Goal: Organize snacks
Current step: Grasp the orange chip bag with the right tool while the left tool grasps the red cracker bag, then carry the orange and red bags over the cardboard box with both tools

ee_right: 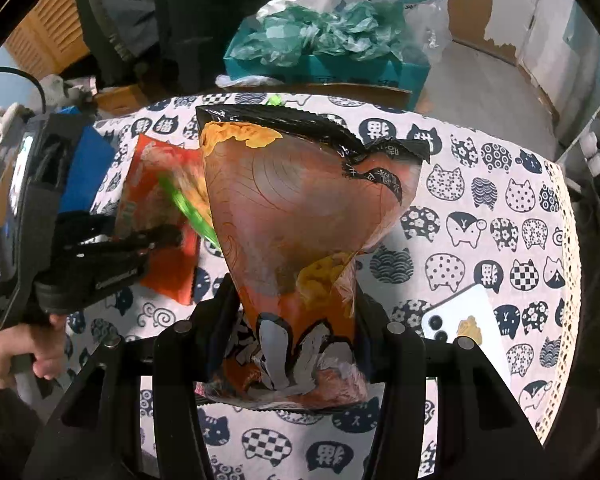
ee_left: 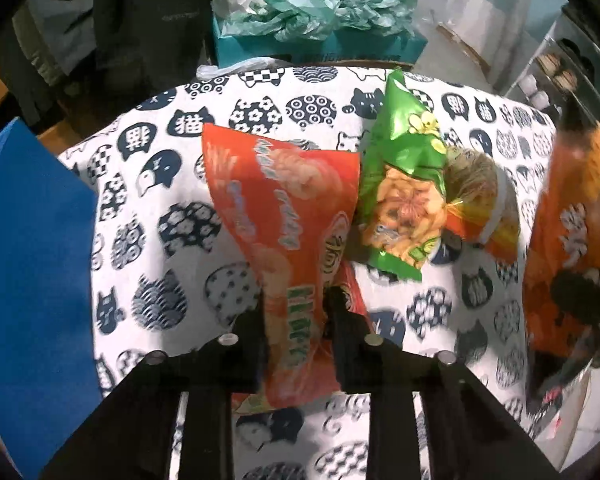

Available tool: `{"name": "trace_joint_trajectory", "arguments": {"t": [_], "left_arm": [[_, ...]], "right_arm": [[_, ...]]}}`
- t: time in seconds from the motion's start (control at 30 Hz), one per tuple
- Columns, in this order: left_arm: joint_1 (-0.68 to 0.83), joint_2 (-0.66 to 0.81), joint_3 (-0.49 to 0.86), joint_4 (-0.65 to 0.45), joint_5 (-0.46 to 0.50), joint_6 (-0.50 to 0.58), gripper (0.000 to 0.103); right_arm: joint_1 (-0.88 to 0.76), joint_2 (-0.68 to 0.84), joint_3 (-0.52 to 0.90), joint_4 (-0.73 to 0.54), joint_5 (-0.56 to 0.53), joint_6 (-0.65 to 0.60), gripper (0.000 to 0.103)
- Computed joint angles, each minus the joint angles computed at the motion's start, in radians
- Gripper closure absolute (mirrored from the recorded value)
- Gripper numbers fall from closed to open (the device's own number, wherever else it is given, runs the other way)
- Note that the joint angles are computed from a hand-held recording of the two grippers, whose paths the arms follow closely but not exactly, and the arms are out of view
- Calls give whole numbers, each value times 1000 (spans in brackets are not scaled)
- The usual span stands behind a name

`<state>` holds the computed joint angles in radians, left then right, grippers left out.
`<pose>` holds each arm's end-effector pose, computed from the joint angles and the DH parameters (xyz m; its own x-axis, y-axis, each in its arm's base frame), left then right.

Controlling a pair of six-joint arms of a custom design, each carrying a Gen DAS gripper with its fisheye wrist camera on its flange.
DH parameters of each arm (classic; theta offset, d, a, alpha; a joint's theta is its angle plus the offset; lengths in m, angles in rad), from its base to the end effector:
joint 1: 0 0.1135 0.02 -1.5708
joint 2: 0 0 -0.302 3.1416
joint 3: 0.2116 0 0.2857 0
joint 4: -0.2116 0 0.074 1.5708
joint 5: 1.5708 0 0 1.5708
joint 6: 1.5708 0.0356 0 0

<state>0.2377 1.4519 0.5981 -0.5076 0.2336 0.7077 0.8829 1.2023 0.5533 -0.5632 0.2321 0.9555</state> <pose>0.2309 0.0475 0.1360 -0.8409 0.4470 -0.3052 0.4795 0.8768 -0.0369 0.1385 0.1556 0.1725 -0.9153 0.1379 -0.3785 0.0811 0.9834 0.1623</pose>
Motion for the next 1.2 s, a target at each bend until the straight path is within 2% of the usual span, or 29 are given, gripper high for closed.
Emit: {"name": "trace_joint_trajectory", "arguments": {"t": [0.17, 0.53, 0.87, 1.2], "left_arm": [[102, -23, 14, -91, 20, 106, 82], [273, -61, 64, -205, 55, 267, 86], [432, -160, 139, -386, 163, 456, 87], [573, -185, 289, -572, 272, 588, 87]], "right_arm": [[42, 30, 27, 0, -3, 26, 53], [147, 82, 109, -50, 34, 83, 53], [217, 108, 214, -120, 82, 110, 53], [281, 146, 336, -185, 133, 126, 53]]}}
